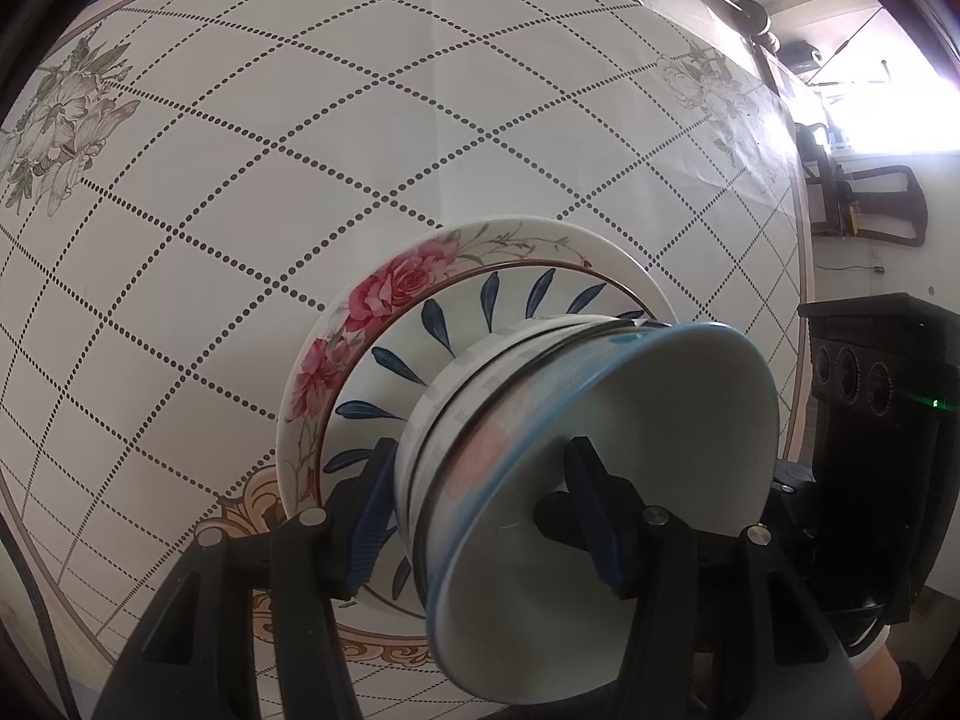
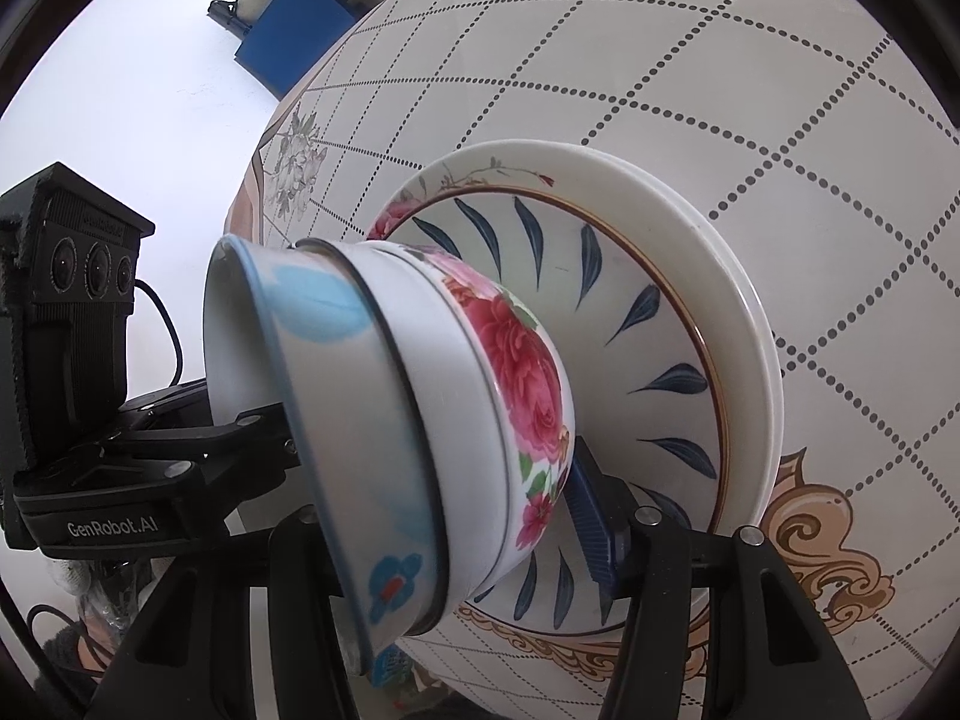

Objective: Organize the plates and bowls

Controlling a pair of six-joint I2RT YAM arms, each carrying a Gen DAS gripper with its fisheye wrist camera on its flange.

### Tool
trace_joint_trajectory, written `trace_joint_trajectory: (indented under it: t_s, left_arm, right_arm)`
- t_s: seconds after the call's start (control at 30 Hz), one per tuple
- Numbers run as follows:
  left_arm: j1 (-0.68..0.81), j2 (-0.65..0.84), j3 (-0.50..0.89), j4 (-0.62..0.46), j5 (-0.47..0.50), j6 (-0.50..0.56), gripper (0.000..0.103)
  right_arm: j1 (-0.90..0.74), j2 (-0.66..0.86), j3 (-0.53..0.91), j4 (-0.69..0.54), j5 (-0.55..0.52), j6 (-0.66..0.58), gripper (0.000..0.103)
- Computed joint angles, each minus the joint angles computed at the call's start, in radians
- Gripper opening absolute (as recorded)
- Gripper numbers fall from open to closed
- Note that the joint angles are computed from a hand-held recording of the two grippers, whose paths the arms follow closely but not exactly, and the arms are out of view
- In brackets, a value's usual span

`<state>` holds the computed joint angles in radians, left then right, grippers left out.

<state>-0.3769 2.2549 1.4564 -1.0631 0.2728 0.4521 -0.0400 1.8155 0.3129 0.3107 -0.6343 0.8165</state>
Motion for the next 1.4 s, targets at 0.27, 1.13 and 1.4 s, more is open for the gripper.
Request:
trace_joint_trajectory:
  t_s: [0.27, 1.13, 1.4]
  left_arm:
    - [0.002, -0.045, -0.027, 0.012, -0.025, -0.002, 0.053]
    - [0.053, -0.720, -0.448, 0.275, -0.193, -0.091, 0.058]
    - [0.051, -0.900, -0.524, 0.290, -0.200, -0.169, 0.090]
  right_arm:
    - [-0.004, -0.034, 0.025, -0.106, 0.015, -0.047, 0.057]
    - [0.478, -0.641, 0.345, -1.208, 0.785, 0.120, 0.086]
    - [0.613, -0.752, 0.426, -1.394, 0.897, 0.238, 0.103]
